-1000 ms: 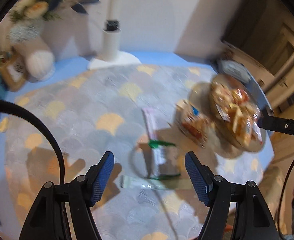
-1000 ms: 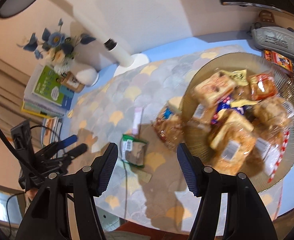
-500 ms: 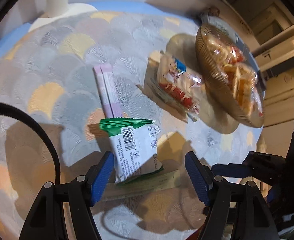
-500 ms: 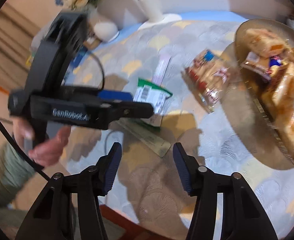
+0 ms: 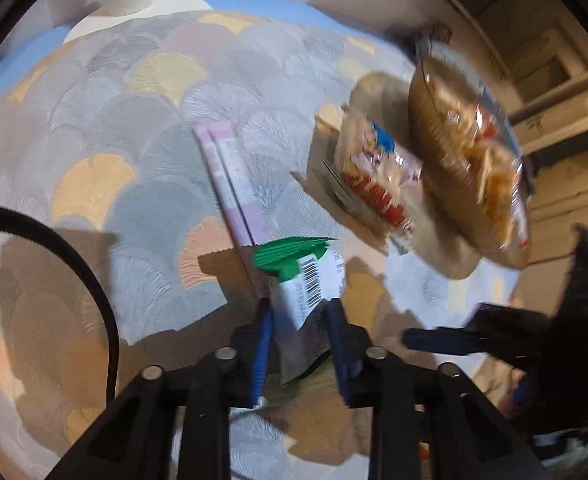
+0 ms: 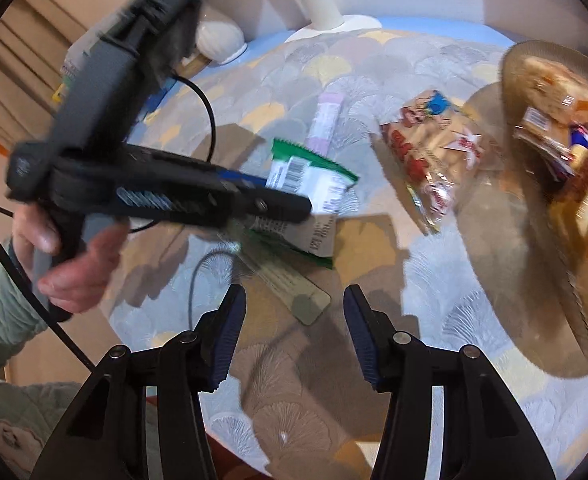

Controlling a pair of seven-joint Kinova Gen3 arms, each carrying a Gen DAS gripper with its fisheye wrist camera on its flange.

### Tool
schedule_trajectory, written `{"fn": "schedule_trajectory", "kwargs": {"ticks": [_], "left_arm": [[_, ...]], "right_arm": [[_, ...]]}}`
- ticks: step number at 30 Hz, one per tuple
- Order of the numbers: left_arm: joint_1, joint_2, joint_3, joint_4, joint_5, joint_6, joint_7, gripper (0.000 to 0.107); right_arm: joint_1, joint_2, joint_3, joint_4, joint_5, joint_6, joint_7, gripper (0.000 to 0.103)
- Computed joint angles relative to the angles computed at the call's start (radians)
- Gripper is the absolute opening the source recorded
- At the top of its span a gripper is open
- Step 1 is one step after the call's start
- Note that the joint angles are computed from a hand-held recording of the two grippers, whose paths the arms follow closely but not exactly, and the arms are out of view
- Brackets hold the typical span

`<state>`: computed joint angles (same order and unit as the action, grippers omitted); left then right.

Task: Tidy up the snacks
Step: 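Grasp the green-topped packet with the left gripper while the right grasps the long beige stick pack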

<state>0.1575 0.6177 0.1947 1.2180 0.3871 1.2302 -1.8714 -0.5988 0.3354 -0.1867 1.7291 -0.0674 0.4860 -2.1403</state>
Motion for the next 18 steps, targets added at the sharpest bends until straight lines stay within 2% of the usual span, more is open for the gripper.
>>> {"fn": "schedule_trajectory", "kwargs": {"ticks": [2, 8, 12, 14, 15, 16, 18], "left_arm": [[-0.017, -0.028, -0.007, 0.027, 0.003, -0.024, -0.009, 0.022], [-0.088, -0.062, -0.02, 0.074, 0.034, -0.046, -0.039, 0.02], [-0.128, -0.078, -0.04, 0.105, 0.035, -0.065, -0.043, 0.021], [-0.146, -0.066, -0.053, 0.096, 0.021, -0.048, -0.034, 0.021], [-0.149, -0.063, -0.063, 0.093, 0.006, -0.043, -0.023, 0.021], [-0.145, -0.061, -0.077, 0.089, -0.02, -0.041, -0.005, 0.021], [-0.157, -0.056, -0.081, 0.089, -0.032, -0.039, 0.01, 0.022]], "right_arm": [[0.002, 0.02, -0.007, -0.017, 0.0, 0.004, 0.02, 0.05], [-0.072, 0.09, 0.039, -0.106, 0.085, 0.07, -0.011, 0.05], [-0.174, 0.134, 0.094, -0.185, 0.201, 0.147, -0.072, 0.05], [-0.231, 0.16, 0.121, -0.235, 0.272, 0.21, -0.109, 0.05], [-0.26, 0.175, 0.137, -0.259, 0.312, 0.245, -0.133, 0.047], [-0.288, 0.187, 0.151, -0.279, 0.35, 0.276, -0.159, 0.039], [-0.304, 0.188, 0.152, -0.283, 0.389, 0.293, -0.195, 0.029]]}}
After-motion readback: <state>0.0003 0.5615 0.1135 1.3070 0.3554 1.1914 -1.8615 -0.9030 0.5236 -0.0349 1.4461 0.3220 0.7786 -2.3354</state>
